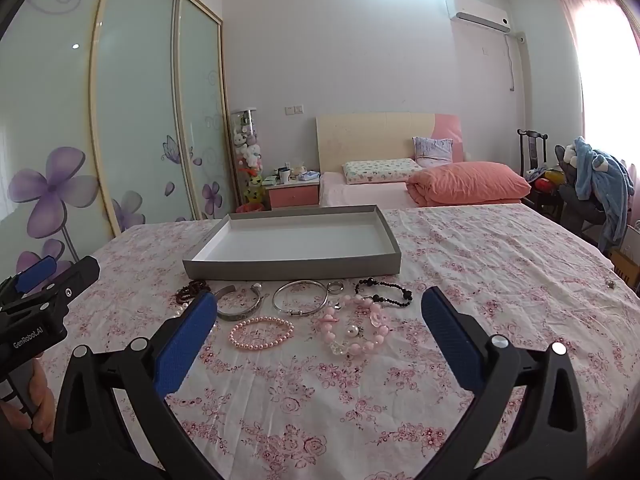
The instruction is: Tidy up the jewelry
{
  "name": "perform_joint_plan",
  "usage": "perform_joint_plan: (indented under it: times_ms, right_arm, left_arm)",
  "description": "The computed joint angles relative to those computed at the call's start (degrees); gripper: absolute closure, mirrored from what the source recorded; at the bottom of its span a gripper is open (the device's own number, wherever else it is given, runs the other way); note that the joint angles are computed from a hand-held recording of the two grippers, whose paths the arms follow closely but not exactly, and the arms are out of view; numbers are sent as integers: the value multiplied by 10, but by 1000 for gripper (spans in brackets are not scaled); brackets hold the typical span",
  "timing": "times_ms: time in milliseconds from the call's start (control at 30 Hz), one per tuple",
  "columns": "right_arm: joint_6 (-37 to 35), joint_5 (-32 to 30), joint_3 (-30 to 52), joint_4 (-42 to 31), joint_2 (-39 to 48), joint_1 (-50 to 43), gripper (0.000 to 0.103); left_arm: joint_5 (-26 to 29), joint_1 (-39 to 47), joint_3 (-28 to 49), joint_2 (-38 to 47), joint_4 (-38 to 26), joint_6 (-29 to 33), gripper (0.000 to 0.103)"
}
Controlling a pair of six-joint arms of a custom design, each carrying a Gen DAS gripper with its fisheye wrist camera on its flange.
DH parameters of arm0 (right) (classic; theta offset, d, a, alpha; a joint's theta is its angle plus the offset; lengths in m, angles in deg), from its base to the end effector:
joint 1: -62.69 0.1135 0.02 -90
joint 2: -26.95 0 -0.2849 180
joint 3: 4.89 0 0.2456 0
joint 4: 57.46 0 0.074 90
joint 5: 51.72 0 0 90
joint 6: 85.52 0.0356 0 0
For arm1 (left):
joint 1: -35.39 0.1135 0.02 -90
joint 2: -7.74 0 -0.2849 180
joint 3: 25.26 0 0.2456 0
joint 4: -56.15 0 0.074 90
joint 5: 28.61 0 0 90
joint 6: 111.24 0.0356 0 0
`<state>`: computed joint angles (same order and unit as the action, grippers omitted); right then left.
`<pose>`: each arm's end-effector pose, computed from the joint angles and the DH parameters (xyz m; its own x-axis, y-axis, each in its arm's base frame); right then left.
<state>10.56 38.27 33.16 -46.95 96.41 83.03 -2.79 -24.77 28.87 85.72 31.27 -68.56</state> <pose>0.2176 0.0807 0.2132 -0.3694 -0.0240 -0.9289 -0.3104 0.9454 0.0990 0.1494 -0.1960 0.2256 -0.3141 -0.0960 -0.9445 -0.2191 0.9753 -0.0263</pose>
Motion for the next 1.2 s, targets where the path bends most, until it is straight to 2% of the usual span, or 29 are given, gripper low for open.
perform_joint_plan:
  times_ms: [567,1200]
  right_arm:
    - [1,-1,1,1,3,0,2]
    - [2,2,0,5,8,2,2]
  left_arm:
    - [-5,-8,9,8,-17,-19,4]
    - [3,1,1,-1,-5,-8,4]
